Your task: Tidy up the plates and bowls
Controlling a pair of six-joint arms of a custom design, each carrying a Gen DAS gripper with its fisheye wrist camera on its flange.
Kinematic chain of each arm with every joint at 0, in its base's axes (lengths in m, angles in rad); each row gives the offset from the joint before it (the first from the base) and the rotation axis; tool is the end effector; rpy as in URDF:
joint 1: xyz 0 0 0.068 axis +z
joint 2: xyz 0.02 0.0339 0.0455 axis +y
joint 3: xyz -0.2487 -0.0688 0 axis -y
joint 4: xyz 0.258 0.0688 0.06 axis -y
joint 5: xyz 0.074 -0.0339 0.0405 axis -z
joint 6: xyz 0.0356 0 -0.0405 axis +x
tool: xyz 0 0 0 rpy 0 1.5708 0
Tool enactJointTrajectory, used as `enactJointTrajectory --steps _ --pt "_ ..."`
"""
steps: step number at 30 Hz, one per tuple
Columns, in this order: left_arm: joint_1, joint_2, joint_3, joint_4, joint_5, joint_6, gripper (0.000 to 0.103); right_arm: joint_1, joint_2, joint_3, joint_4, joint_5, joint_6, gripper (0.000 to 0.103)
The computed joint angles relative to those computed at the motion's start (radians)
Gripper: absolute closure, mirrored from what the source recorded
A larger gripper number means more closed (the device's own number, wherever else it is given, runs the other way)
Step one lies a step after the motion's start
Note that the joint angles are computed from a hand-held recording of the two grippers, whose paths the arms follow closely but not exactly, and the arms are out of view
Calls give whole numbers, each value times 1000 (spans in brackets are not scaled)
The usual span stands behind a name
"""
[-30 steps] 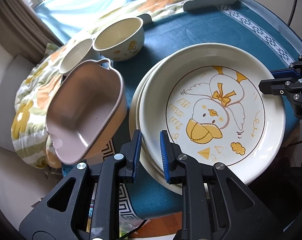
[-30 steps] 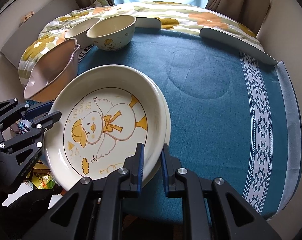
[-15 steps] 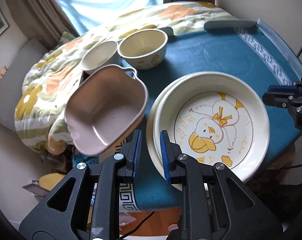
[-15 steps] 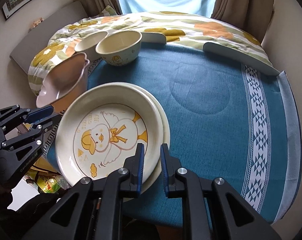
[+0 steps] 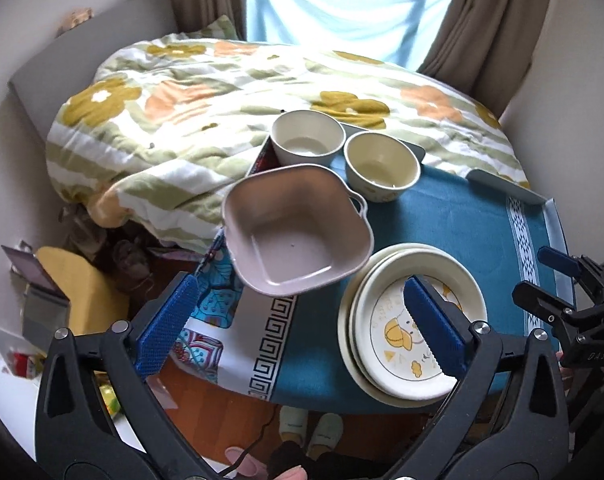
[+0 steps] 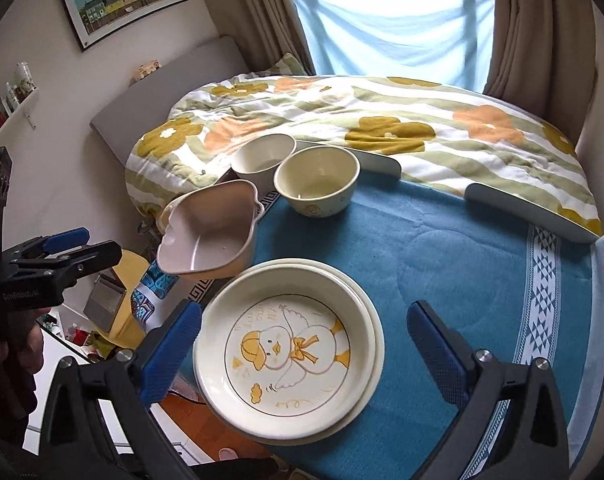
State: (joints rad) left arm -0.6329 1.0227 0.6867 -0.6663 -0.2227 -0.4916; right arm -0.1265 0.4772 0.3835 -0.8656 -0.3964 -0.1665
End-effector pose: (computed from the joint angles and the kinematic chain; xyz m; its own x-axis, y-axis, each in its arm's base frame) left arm 0.1758 -0.1192 0.2057 -0.8261 0.0350 -0.5625 0.1033 0.9906 -0.0900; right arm 0.1237 -0.0019 0.1758 -0.7839 -0.0544 -0.6185 -0.2367 0.9471 0.2166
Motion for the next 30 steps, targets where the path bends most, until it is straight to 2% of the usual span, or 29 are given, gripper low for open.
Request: enactJointTrajectory --steps 2,6,10,14,18,20,22,24,26,27,28,30 --pt "66 -13 -3 1 20 27 1 60 30 -1 62 25 28 1" --pt "204 8 -7 37 74 101 1 183 217 34 208 92 103 1" --pt "359 131 -1 115 202 180 1 300 472 118 310 172 141 1" --pt "443 285 8 200 333 231 1 400 633 161 436 276 224 1" --pt "495 452 25 295 422 238 4 421 907 269 512 235 249 1" --pt "507 531 36 341 464 223 14 425 1016 316 543 222 259 11" --pt "511 623 68 367 494 224 29 428 1121 366 556 207 262 33" --pt "503 700 108 373 500 232 37 430 1199 403 564 190 263 44" --pt "498 754 141 373 502 239 52 434 1250 425 580 177 265 52" --pt "494 779 155 373 500 238 59 437 1266 432 586 175 267 60" --pt "495 797 168 369 504 244 63 439 1285 444 588 170 269 71" --pt "497 823 186 367 504 259 71 444 1303 455 595 165 275 80"
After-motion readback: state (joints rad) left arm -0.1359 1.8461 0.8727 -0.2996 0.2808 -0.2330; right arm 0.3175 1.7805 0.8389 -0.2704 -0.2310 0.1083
